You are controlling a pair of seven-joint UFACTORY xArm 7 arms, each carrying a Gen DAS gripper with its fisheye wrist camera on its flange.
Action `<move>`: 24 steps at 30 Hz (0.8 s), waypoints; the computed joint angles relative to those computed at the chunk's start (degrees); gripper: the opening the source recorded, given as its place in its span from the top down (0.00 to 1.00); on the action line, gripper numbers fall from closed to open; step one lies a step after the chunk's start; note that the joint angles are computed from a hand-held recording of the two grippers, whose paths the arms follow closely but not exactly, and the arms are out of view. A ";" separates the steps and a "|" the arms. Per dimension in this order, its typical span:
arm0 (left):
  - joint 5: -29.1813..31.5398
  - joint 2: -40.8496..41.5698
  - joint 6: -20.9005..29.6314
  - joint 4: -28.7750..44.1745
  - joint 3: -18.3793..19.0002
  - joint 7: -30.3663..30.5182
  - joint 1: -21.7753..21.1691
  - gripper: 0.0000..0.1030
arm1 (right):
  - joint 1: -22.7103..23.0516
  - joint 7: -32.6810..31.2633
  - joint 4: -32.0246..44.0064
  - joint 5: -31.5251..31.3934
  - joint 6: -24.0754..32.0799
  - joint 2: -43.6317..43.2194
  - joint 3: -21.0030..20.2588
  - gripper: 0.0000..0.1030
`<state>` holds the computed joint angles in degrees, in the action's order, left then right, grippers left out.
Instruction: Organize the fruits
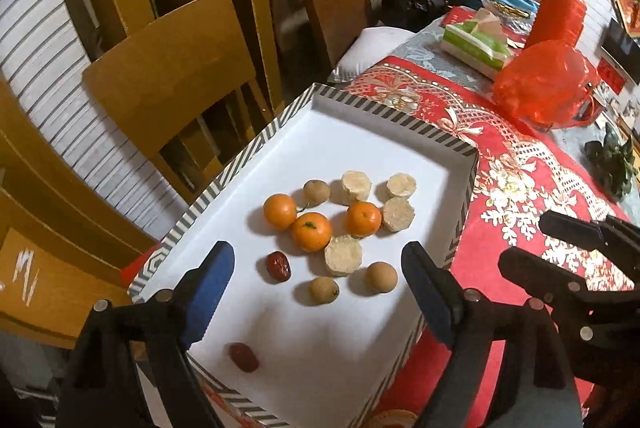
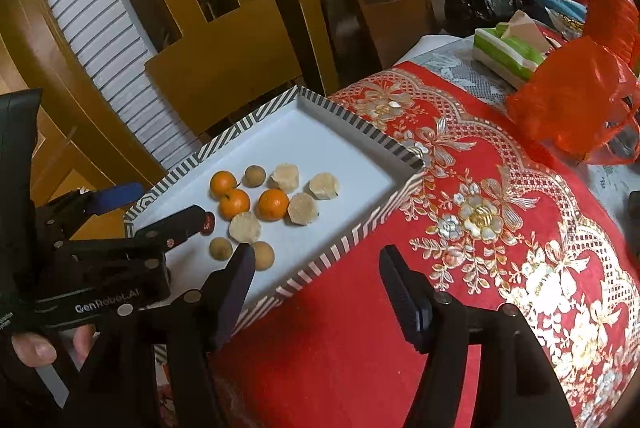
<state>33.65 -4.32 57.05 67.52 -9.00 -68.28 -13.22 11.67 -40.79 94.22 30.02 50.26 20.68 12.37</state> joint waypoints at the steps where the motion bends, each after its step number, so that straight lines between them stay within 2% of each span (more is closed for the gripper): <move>1: 0.15 0.44 1.26 0.73 -0.23 -0.11 -0.15 0.17 | -0.19 -0.25 -0.06 0.16 0.17 -0.10 0.02 0.33; 4: 0.74 0.97 3.20 1.76 -0.47 -0.46 -0.77 0.17 | -0.40 -0.88 -0.01 0.08 0.87 -0.20 -0.06 0.32; 7: 0.96 -0.07 1.50 0.64 -0.35 -1.36 -0.94 0.17 | -0.54 -1.35 0.06 0.22 1.31 -0.13 -0.09 0.32; 12: 0.78 0.37 3.74 1.73 -0.56 -1.08 -1.16 0.17 | -0.43 -1.75 0.94 -0.08 1.71 0.35 -0.13 0.32; 24: -0.90 -0.80 1.79 -0.04 -0.34 -0.70 -0.43 0.17 | 0.44 -1.38 2.23 -1.43 2.86 1.42 0.08 0.32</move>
